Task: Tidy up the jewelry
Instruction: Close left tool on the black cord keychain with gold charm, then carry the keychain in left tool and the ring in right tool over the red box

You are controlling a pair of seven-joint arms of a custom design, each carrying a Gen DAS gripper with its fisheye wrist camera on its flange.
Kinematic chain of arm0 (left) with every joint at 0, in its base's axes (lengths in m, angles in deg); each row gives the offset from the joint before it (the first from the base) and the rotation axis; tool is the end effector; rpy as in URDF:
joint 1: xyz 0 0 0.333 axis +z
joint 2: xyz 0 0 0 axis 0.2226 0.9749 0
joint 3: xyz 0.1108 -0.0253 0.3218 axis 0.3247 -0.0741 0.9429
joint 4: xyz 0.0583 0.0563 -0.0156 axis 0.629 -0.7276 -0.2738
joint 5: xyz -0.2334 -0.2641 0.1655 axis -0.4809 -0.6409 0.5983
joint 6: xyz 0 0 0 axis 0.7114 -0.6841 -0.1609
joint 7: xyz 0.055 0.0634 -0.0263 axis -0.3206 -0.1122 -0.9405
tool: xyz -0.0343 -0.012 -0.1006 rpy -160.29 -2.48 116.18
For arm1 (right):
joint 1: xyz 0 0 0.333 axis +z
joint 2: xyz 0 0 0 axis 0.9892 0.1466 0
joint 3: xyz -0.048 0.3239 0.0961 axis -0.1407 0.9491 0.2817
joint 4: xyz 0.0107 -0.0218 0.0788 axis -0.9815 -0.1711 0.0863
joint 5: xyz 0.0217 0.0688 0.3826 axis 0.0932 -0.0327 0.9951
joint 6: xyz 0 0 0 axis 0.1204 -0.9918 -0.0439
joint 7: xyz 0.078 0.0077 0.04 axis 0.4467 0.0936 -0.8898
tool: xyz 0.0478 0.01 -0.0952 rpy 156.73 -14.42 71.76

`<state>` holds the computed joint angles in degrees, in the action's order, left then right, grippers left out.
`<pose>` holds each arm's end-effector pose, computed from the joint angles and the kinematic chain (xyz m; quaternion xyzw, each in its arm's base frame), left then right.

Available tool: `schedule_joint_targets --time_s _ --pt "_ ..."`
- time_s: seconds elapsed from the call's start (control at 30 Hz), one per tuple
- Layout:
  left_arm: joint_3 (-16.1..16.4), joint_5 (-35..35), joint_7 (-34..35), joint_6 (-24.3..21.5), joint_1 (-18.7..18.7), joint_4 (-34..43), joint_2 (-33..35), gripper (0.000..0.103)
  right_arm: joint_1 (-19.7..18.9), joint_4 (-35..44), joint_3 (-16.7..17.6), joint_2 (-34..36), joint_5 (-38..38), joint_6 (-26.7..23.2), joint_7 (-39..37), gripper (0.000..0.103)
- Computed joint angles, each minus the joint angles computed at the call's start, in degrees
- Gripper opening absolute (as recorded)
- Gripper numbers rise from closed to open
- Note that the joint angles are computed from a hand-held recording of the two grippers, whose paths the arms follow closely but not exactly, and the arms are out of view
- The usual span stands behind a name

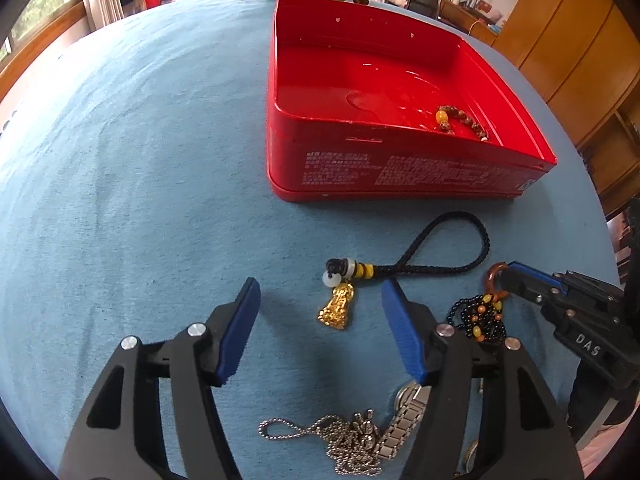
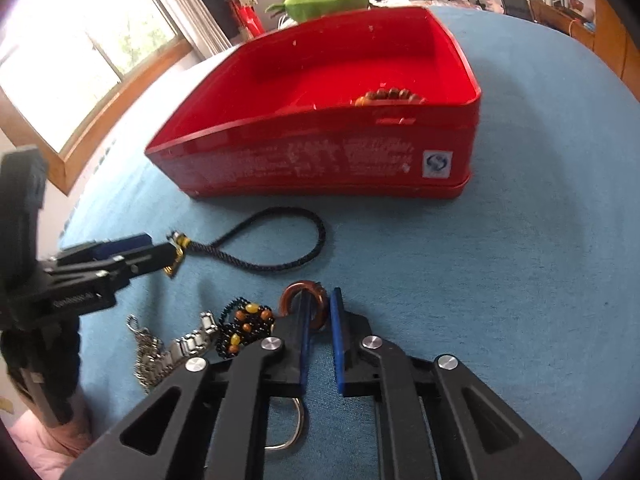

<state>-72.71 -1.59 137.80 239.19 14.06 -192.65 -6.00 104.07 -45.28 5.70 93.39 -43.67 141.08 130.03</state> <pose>0.5551 -0.1644 0.3385 -0.6887 0.6881 -0.2087 0.0935 0.5407 0.2870 0.3235 -0.7416 0.5997 -0.0252 0.2996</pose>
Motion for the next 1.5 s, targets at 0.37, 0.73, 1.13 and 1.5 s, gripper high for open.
schedule_joint_targets --time_s 0.37,0.73,1.13,1.5 --pt "2.3 4.0 -4.5 -1.8 -3.0 3.7 2.8 0.066 -3.9 -1.0 3.3 -2.1 9.6 0.1 -8.9 0.008" --pt "5.3 13.6 -11.0 -1.7 -6.2 4.4 3.4 0.022 -2.7 -0.1 1.7 -1.6 11.8 -0.6 -9.2 0.008" --pt "-2.3 5.3 -4.2 5.4 2.0 -2.0 -0.8 0.008 -3.7 -0.1 2.8 -2.0 16.1 -0.2 -12.9 0.008" --pt "-3.4 1.9 -2.4 9.3 3.1 -4.9 -2.9 0.008 -4.3 0.0 3.7 -2.4 20.5 0.2 -17.1 0.008"
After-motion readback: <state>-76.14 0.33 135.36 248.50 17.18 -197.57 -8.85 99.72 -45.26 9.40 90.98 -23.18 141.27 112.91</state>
